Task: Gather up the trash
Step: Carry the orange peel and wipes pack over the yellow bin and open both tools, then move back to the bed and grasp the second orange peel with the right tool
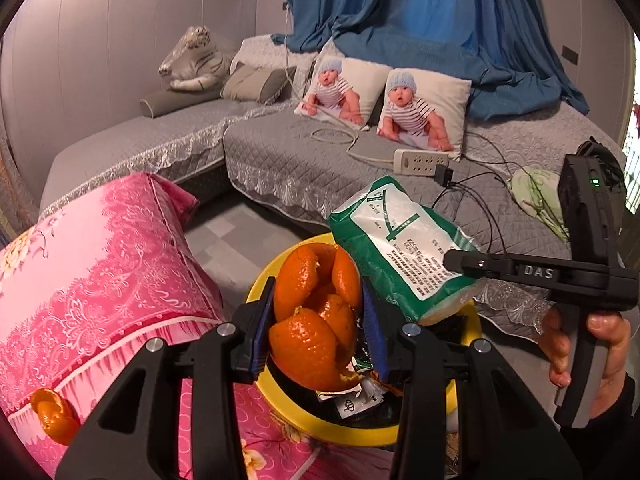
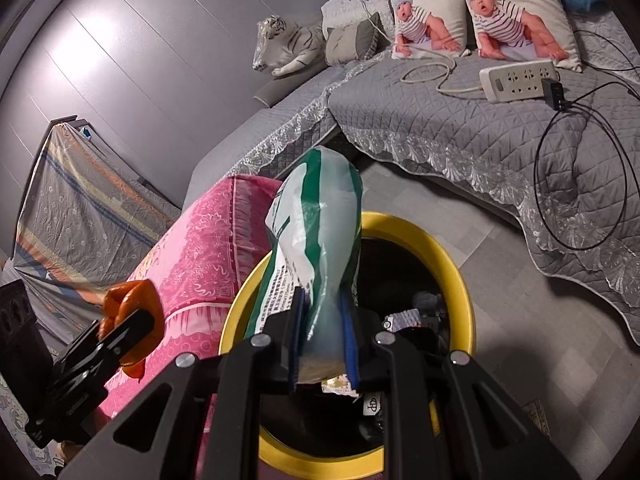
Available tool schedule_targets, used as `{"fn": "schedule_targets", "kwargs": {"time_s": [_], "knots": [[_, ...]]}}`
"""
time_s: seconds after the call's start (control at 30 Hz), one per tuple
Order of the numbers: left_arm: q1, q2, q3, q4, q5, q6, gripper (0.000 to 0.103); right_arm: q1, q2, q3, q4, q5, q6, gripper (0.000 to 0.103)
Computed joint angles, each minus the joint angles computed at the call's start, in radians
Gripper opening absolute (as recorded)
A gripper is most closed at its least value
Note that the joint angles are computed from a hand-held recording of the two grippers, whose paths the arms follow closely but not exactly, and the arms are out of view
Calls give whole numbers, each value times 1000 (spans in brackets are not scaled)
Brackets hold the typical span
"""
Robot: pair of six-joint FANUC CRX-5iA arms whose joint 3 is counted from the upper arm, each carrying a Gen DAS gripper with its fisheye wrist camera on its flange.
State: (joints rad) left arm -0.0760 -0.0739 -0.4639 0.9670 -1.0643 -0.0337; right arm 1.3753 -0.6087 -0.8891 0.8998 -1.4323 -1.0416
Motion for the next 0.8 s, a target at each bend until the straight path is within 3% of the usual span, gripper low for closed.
{"fn": "schedule_targets", "kwargs": {"time_s": [0.17,0.27,0.3,0.33,0.37,0.4,0.5,0.67,0.8], "knots": [[-25,38,22,-37,20,48,38,-20,-10,-13,-16,26,-1,16],[-28,57,38,-56,14,82,46,-17,5,8,-49,-7,9,18],[-25,59,39,-54,16,94,61,-7,11,14,-61,-39,-9,21],[-23,61,38,-47,24,105,77,4,5,12,-64,-57,-30,31],[-19,58,33,-33,36,110,82,23,-7,5,-66,-84,-59,48],[-13,58,30,-19,41,111,84,47,-13,3,-70,-121,-90,55],[19,81,56,-10,1,150,93,95,2,27,-97,-211,-101,55],[84,70,59,18,-12,151,94,112,18,35,-65,-222,-69,62],[169,60,63,52,-74,91,94,64,51,43,23,-142,17,67]]}}
